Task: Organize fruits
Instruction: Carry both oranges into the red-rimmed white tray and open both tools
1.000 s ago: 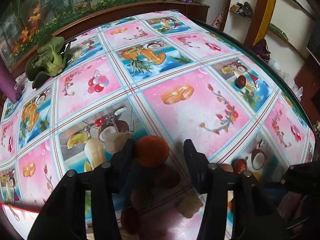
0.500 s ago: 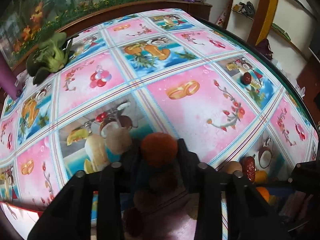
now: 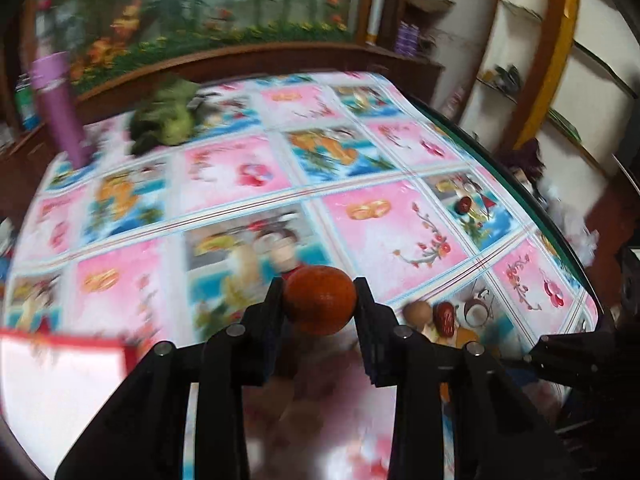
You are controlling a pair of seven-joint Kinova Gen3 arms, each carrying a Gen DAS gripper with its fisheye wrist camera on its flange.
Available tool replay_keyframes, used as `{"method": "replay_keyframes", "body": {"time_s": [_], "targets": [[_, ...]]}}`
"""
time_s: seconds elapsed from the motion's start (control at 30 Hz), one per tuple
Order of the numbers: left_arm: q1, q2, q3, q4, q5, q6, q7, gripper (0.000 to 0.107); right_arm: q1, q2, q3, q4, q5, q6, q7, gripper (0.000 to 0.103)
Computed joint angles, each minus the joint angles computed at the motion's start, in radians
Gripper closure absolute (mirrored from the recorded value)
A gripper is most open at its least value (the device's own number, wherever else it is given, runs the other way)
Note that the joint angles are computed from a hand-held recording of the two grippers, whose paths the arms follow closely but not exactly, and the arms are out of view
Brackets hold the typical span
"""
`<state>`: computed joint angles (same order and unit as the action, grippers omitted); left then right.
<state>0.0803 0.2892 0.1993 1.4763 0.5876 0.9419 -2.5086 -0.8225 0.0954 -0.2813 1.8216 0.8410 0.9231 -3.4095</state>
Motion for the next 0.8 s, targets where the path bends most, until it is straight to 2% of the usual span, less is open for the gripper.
{"method": "replay_keyframes", "body": {"time_s": [0.2,0.37,0.43,0.6,0.8], "targets": [[-0.072,-0.138,-0.069,0.142,0.048,-0.059,0.009,0.072,-0.005,0.049,0.015,-0.106,-0.005,-0.014,0.099,0.074],[-0.114,-0.223,-0.141,0.251,0.044,-0.175,0.026,0.072,-0.033,0.116,0.048,-0.224,-0.015,-0.023,0.207,0.074],[-0.125,-0.253,-0.162,0.297,0.032,-0.247,0.021,0.072,-0.039,0.153,0.064,-0.283,-0.035,-0.041,0.275,0.074],[-0.149,-0.267,-0.197,0.342,-0.002,-0.348,0.037,0.072,-0.038,0.257,0.103,-0.424,-0.109,-0.095,0.424,0.074],[-0.19,-0.23,-0.212,0.341,-0.069,-0.402,0.1,0.072,-0.015,0.383,0.119,-0.586,-0.249,-0.109,0.603,0.074]]}}
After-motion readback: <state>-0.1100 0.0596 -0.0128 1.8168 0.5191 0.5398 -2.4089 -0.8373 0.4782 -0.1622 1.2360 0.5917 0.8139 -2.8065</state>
